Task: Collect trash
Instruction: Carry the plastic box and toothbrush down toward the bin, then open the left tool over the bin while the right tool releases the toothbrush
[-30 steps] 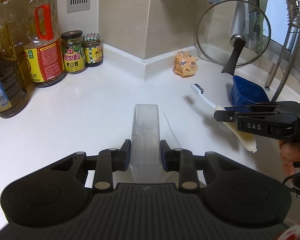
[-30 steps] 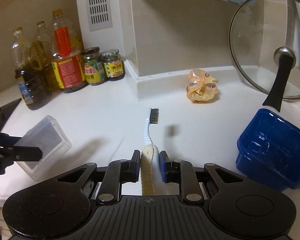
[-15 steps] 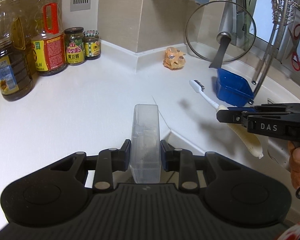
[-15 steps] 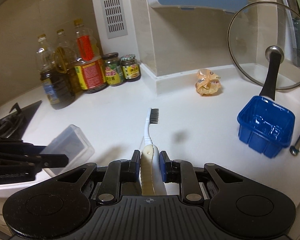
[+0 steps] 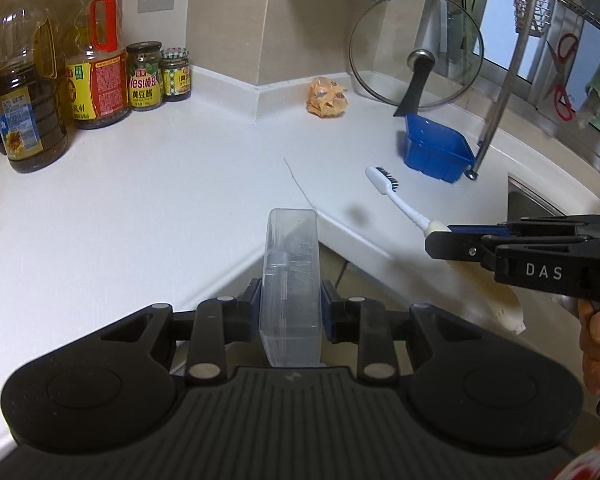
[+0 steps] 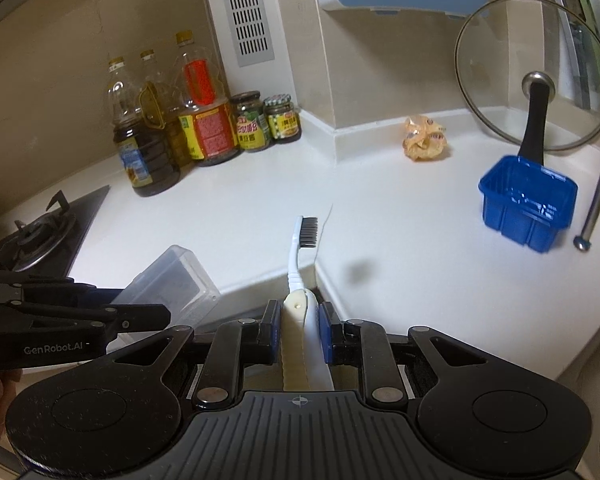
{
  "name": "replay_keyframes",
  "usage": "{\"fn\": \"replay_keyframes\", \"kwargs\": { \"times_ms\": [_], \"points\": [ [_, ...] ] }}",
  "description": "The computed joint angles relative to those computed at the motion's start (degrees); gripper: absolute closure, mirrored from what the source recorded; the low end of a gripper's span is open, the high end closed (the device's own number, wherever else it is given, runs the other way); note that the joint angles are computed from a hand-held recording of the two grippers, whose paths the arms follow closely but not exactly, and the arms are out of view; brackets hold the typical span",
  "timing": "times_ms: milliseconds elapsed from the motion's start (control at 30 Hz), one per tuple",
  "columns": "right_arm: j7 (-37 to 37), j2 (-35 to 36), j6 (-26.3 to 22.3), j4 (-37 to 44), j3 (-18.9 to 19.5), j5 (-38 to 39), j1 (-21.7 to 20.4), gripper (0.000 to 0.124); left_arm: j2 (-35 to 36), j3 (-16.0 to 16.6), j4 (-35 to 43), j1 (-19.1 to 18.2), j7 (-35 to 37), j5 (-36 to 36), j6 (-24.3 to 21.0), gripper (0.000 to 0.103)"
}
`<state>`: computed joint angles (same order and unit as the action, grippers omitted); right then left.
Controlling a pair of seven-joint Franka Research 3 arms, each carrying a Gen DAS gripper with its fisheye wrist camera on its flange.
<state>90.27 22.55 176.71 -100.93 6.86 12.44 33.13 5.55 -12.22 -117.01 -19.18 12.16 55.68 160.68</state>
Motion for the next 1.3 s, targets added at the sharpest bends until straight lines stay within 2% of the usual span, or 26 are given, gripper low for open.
{"fn": "replay_keyframes", "kwargs": {
  "times_ms": [433,667,967,1300],
  "points": [
    [7.84,-3.84,1.97,-7.77,-3.97,-3.09,5.44,0.104,-5.03,-1.69,-7.21,0.89,-1.59,-0.08,0.63,0.076],
    [9.66,-5.09,2.91,-11.16,-3.12,-3.21,5.37,0.104,-6.81,-2.93,-11.01,1.49,-3.4,-0.7,0.9,0.076],
    [7.95,-5.25,2.82,-13.92,0.39,-0.9,2.36,0.104,-5.4,-3.98,-12.8,0.59,-7.39,-0.39,-0.19,0.076],
    [1.5,-3.28,1.45,-13.41,5.95,4.22,-3.1,0.104,-0.19,-2.64,-11.2,-1.47,-8.98,-0.58,-0.79,0.076]
  ]
}}
